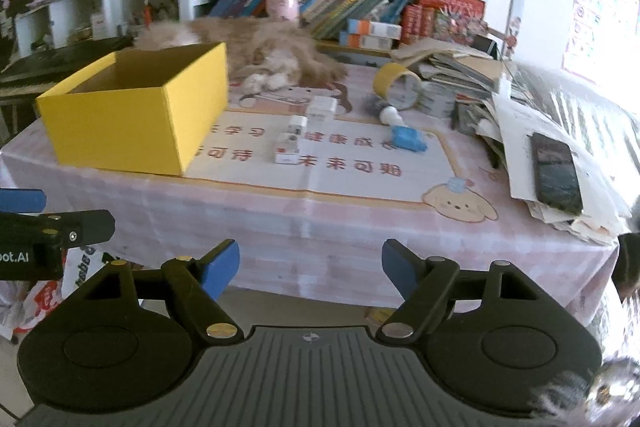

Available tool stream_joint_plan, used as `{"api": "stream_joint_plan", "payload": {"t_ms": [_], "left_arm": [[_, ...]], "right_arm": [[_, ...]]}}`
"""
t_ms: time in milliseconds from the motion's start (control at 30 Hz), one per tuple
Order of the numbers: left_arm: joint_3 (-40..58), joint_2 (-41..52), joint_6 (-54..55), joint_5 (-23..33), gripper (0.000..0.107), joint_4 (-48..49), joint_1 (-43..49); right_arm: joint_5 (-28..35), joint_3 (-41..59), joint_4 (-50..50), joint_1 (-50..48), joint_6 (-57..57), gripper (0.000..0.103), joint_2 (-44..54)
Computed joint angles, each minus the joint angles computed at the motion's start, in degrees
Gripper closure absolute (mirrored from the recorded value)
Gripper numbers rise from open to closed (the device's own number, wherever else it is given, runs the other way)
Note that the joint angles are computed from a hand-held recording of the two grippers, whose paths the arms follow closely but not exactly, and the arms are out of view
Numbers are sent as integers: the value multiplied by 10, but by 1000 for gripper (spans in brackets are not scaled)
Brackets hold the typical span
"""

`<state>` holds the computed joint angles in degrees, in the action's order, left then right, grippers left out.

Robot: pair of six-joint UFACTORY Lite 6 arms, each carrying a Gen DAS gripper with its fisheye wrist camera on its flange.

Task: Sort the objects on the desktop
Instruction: 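Lift both open tools out of the yellow box and back over the table, then move the left tool toward the small white box while the right tool approaches the blue sponge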

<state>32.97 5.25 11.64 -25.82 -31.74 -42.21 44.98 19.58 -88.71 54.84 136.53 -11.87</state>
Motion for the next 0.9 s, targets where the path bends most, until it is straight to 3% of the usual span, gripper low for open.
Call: {"api": "stream_joint_plan", "payload": {"t_ms": [300, 500, 700, 900], "left_arm": [[126, 111, 40, 32, 13, -20, -31], [217, 182, 82, 54, 13, -69, -45], [332, 263, 162, 81, 13, -167, -55], [465, 355, 276, 112, 13, -301, -58]], "right_arm": [[-60, -45, -57, -113, -7, 26, -48], [-126, -61, -160, -234, 5, 26, -60], [-211, -41, -355, -388, 69, 25, -36], [-261, 5, -630, -515, 227, 25, 28]]}}
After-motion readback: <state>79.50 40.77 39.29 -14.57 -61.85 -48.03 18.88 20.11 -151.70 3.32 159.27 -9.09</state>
